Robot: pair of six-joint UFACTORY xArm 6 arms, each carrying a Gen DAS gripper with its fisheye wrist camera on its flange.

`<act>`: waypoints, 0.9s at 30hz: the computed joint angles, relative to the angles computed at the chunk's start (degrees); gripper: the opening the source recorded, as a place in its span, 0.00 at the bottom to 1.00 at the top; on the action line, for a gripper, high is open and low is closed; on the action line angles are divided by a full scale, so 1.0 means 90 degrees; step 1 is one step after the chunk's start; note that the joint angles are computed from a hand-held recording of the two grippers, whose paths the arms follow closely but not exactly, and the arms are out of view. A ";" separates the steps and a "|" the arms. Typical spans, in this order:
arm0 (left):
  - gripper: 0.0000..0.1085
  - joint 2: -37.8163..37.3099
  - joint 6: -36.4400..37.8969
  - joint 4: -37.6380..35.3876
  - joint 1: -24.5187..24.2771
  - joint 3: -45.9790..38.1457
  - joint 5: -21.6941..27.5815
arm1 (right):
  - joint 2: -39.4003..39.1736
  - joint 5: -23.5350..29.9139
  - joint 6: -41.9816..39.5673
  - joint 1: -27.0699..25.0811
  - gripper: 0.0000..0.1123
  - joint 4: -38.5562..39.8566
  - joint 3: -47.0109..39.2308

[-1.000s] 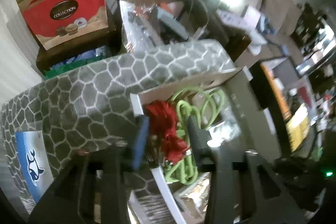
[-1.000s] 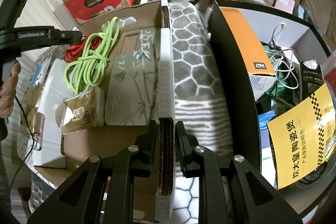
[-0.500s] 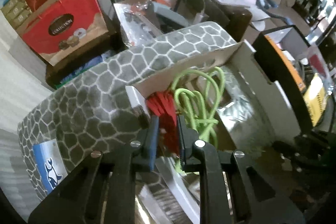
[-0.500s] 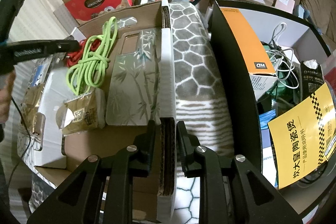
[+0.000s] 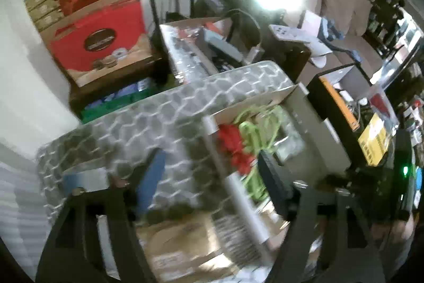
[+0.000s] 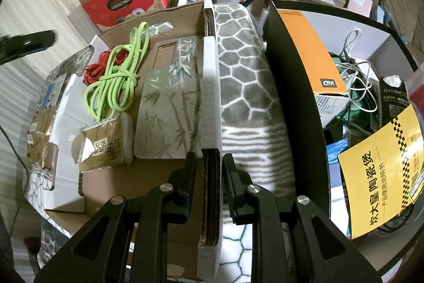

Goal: Organize objects
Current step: 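Move the left tool to the large gold printed bag on the cushion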

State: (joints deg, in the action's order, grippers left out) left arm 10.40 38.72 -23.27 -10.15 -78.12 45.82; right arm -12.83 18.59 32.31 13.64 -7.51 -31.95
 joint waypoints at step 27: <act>0.73 0.0118 0.0432 0.0070 0.1744 0.0883 0.0820 | 0.0054 -0.0005 0.0006 0.0002 0.21 -0.0004 -0.0057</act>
State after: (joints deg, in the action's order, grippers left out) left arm 11.46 42.60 -22.63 5.54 -70.17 53.21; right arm -12.35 18.54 32.36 13.66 -7.55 -32.46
